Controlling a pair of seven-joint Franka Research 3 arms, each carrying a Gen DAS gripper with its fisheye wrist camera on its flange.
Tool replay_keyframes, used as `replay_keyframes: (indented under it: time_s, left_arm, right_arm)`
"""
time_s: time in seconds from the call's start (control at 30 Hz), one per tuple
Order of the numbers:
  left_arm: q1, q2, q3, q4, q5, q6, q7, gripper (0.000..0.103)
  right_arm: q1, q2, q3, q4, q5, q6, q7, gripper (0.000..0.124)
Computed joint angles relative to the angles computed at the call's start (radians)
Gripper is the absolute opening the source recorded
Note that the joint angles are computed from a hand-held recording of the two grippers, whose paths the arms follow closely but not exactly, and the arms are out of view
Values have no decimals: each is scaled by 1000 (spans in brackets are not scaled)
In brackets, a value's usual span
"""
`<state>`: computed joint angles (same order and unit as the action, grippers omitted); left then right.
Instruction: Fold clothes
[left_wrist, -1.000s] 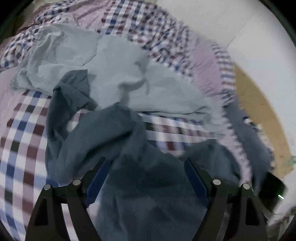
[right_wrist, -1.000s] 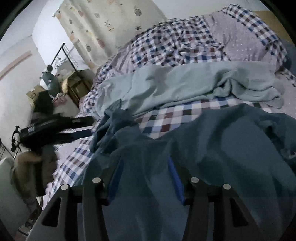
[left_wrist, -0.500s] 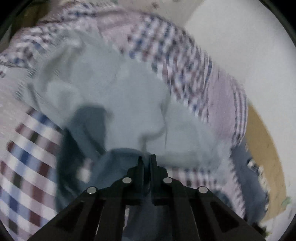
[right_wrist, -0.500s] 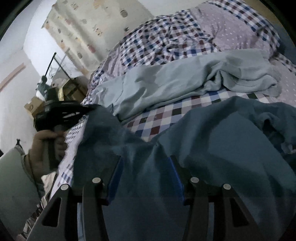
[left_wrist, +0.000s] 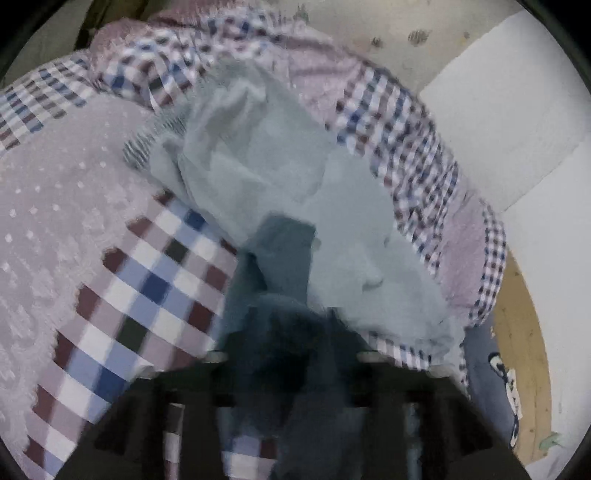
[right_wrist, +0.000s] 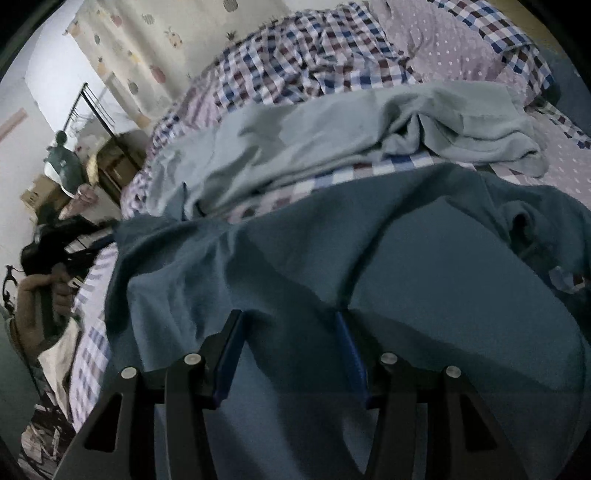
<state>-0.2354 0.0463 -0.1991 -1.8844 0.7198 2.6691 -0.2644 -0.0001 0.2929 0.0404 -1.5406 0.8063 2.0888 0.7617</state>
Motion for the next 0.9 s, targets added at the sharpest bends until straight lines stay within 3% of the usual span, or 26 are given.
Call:
replay_keyframes:
  time_s: [0.03, 0.07, 0.13, 0.27, 0.4, 0.5, 0.53, 0.6, 0.63, 0.67, 0.8, 0.9]
  left_arm:
    - [4, -25, 9, -34, 52, 24, -63, 71]
    - [12, -50, 14, -66, 108, 45, -131, 75]
    - [34, -78, 16, -110, 57, 62, -97, 76]
    - [54, -6, 11, -43, -147, 35, 201, 76]
    - [57, 137, 3, 126, -299, -80, 514, 76]
    - [56, 234, 3, 223, -386, -131, 642, 75]
    - [53, 263, 6, 252, -403, -142, 666, 71]
    - [37, 298, 20, 295, -407, -169, 682, 22]
    - [21, 308, 36, 321, -391, -203, 663, 4]
    - [6, 318, 50, 348, -374, -241, 643, 3]
    - [-34, 263, 111, 347, -225, -262, 502, 3]
    - [-80, 181, 145, 356, 5, -423, 342, 3]
  right_arm:
    - [4, 3, -2, 1, -14, 2, 6, 54]
    - [6, 6, -4, 1, -25, 5, 11, 54]
    - [9, 10, -4, -3, -41, 10, 16, 54]
    - [14, 8, -2, -19, -58, 29, 4, 54]
    - [14, 13, 1, -17, -65, 31, -19, 54]
    - [13, 24, 3, -7, -64, 26, -22, 55]
    - [13, 28, 4, -4, -64, 26, -20, 55]
    - [13, 30, 5, -3, -62, 27, -21, 56]
    - [12, 31, 6, -3, -61, 27, -23, 56]
    - [12, 31, 7, -2, -61, 26, -24, 56]
    - [10, 34, 7, 2, -60, 22, -24, 56]
    - [10, 34, 7, 2, -60, 24, -24, 56]
